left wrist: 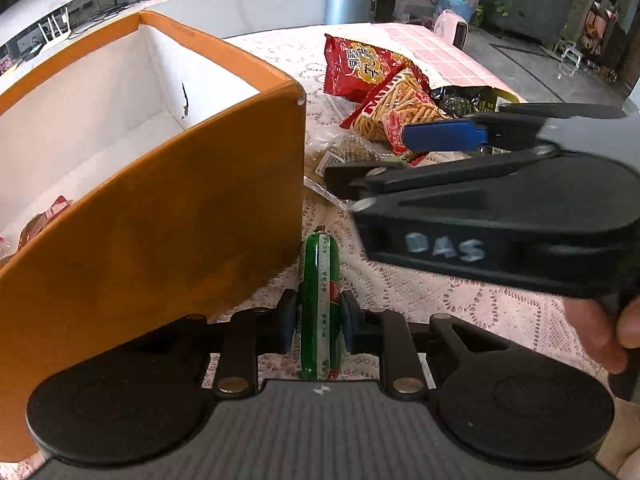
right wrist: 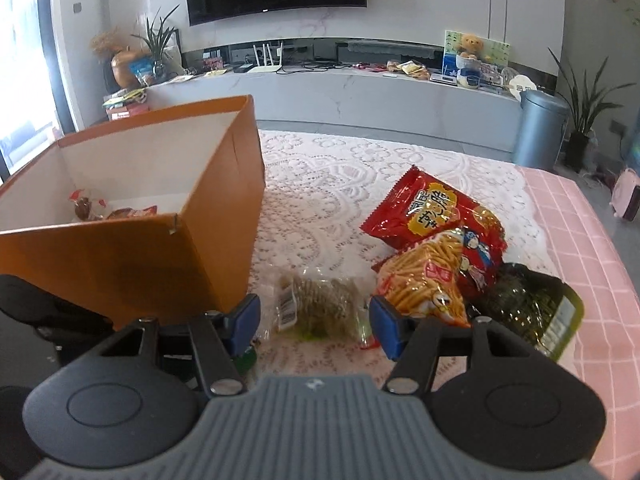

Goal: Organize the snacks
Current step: 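Grasp the green sausage stick with the left tool while the right tool grasps the clear barcode bag, then carry the sausage stick and clear bag over the orange box with both tools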

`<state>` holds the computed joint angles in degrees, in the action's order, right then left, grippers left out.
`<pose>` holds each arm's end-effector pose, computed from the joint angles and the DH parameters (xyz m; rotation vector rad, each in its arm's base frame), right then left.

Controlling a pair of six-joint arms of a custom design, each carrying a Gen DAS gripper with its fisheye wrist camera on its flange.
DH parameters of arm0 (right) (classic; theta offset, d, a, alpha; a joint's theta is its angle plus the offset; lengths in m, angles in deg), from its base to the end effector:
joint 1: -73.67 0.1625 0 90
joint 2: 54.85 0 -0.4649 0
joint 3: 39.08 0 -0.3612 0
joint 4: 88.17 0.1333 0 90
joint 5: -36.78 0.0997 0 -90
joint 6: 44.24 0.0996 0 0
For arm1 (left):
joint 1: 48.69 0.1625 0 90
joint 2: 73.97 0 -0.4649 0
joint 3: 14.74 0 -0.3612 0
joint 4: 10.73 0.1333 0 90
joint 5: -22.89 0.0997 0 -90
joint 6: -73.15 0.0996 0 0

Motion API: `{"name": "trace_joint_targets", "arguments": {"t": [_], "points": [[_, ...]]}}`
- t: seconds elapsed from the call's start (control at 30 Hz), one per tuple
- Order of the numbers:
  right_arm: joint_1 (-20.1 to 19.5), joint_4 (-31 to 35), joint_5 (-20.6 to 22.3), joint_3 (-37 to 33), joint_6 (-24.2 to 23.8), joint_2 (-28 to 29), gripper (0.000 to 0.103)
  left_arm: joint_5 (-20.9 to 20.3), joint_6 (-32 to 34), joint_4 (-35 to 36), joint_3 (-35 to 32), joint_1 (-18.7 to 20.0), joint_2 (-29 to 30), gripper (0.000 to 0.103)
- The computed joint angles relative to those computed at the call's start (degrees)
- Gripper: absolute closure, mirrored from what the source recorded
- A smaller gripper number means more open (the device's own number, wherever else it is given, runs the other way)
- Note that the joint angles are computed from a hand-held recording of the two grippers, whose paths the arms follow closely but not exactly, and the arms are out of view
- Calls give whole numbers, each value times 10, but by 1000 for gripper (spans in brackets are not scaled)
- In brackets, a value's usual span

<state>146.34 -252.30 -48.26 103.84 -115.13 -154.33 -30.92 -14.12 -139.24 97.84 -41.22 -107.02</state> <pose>0.0395 -0.3497 0.3382 1.2736 -2.4507 0.6274 -0.4487 -0.2526 -0.0652 0.1856 2.3074 -0.6714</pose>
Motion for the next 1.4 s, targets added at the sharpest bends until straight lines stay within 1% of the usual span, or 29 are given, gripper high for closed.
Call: {"name": "trace_joint_targets", "arguments": {"t": [0.17, 0.23, 0.33, 0.4, 0.53, 0.6, 0.63, 0.67, 0.7, 0.73, 0.8, 0.83, 0.9, 1.0, 1.07, 1.17, 1.3, 1.33, 1.4], "points": [[12, -44, -17, 9, -4, 33, 44, -12, -10, 15, -10, 11, -3, 73], [13, -54, -14, 12, -9, 39, 44, -13, -10, 19, -12, 12, -3, 73], [18, -75, -19, 17, -11, 51, 42, -17, -2, 33, -20, 13, 1, 73], [20, -86, -21, 20, -14, 58, 39, -19, 0, 34, -21, 15, 0, 73], [20, -87, -25, 19, 1, 68, 34, -25, 8, 42, -30, 23, 1, 72], [26, -84, -43, 16, 7, 75, 34, -28, 11, 49, -34, 25, 2, 71], [23, -80, -41, 16, 12, 74, 35, -26, 14, 48, -36, 29, 4, 71], [20, -87, -36, 18, 12, 74, 45, -26, 14, 46, -36, 29, 4, 72], [21, -97, -38, 20, 12, 76, 52, -25, 14, 41, -34, 29, 4, 76], [21, -104, -38, 20, 14, 77, 53, -24, 17, 32, -31, 29, 3, 77], [17, -93, -33, 17, 25, 73, 58, -21, 18, 31, -31, 29, 5, 77], [17, -92, -33, 17, 26, 72, 59, -21, 15, 32, -29, 26, 4, 78], [17, -94, -34, 20, 22, 69, 65, -20, 10, 27, -25, 24, 3, 78], [13, -86, -32, 22, 23, 56, 67, -18, -7, 13, -13, 16, -2, 79], [10, -91, -32, 28, 17, 46, 67, -14, -14, 17, -10, 7, -4, 79], [4, -76, -24, 31, 15, 22, 67, -12, -22, 22, -9, -3, -8, 79], [11, -57, -38, 31, 31, -9, 67, -13, -35, 37, -14, -16, -14, 79], [8, -48, -35, 30, 27, -19, 67, -13, -36, 38, -15, -20, -16, 79], [2, -51, -27, 36, 5, -40, 67, -12, -36, 40, -19, -25, -17, 79]]}}
